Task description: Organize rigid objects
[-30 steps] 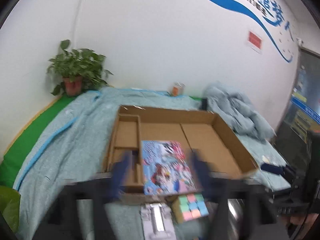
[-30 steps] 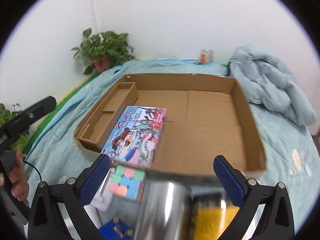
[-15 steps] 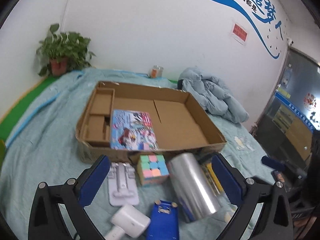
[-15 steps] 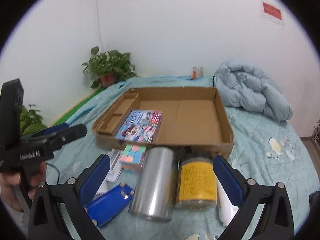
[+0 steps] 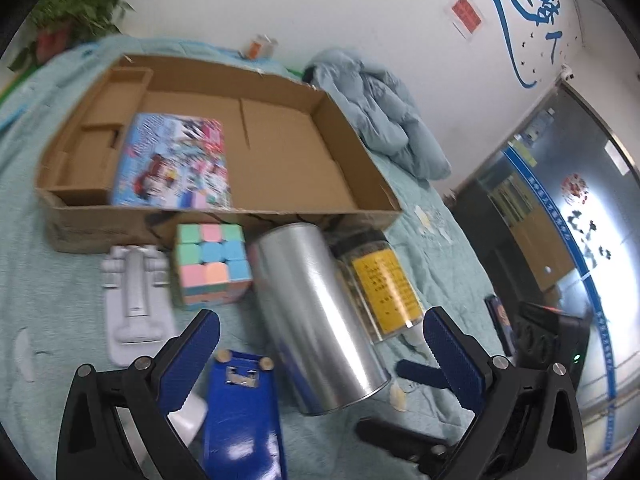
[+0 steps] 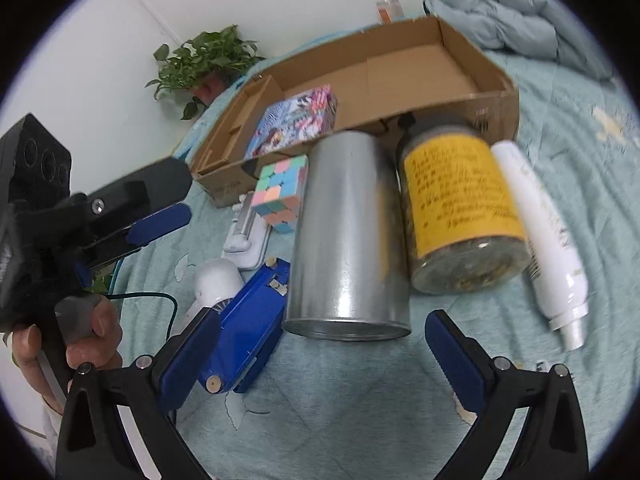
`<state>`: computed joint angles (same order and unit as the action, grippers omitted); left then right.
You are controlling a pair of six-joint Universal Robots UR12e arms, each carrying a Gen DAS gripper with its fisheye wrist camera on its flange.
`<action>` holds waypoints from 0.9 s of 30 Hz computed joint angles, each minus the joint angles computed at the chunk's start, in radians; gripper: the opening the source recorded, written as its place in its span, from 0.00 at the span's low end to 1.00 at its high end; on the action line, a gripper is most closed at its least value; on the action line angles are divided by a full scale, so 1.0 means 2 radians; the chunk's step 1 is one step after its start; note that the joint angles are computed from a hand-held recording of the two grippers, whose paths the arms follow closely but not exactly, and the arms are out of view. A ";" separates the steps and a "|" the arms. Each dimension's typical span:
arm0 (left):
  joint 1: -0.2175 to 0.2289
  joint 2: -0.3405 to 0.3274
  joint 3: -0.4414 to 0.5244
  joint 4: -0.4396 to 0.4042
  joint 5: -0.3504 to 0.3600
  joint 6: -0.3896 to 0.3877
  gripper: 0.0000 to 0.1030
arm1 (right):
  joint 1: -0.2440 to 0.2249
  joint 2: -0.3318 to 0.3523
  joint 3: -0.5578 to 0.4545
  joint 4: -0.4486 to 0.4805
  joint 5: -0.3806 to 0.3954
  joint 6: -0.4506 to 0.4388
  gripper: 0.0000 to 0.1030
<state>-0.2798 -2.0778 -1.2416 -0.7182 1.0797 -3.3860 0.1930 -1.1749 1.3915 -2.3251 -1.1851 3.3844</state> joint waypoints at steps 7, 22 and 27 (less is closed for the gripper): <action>-0.005 -0.059 0.083 -0.113 -0.016 0.020 0.85 | 0.002 0.018 -0.013 0.021 0.000 0.025 0.83; -0.013 -0.076 0.123 -0.249 -0.039 0.082 0.84 | -0.004 -0.027 0.023 0.087 0.002 -0.020 0.79; -0.008 -0.085 0.139 -0.271 -0.053 0.087 0.85 | -0.008 -0.020 0.017 0.072 0.014 -0.004 0.79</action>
